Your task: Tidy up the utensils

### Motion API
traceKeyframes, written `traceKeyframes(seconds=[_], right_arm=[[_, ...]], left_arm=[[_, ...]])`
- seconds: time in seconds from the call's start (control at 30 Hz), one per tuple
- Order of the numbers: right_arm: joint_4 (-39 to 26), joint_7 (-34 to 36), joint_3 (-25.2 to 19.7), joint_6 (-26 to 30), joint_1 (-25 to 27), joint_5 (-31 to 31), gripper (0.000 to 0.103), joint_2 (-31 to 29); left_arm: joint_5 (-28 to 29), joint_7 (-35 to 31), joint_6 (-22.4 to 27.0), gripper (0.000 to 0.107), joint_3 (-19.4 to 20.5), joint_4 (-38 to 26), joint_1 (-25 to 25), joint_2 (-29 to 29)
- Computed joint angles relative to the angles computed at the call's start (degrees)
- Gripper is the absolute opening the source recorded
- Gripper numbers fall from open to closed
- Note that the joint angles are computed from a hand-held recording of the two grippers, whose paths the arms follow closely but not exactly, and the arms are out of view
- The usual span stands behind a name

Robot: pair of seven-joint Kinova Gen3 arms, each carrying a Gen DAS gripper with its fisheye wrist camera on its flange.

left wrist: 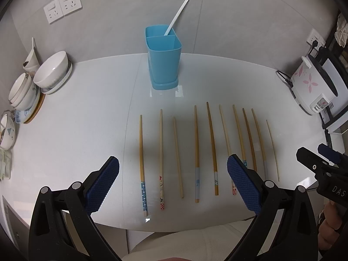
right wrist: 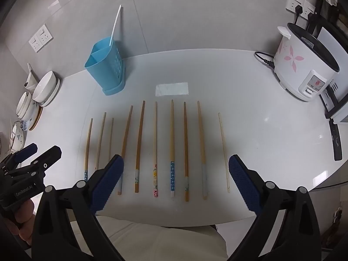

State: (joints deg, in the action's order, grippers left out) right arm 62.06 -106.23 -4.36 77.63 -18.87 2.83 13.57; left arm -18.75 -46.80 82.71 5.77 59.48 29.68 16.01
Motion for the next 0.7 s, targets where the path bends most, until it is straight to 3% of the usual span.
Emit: traceKeyframes(seconds=[0.7], right_arm=[[0.0,-0.1,0.0,0.5,-0.1,0.0,0.093,0.2]], left_arm=[[0.0,-0.1,-0.6,0.097,0.2,1.0,-0.2,-0.3]])
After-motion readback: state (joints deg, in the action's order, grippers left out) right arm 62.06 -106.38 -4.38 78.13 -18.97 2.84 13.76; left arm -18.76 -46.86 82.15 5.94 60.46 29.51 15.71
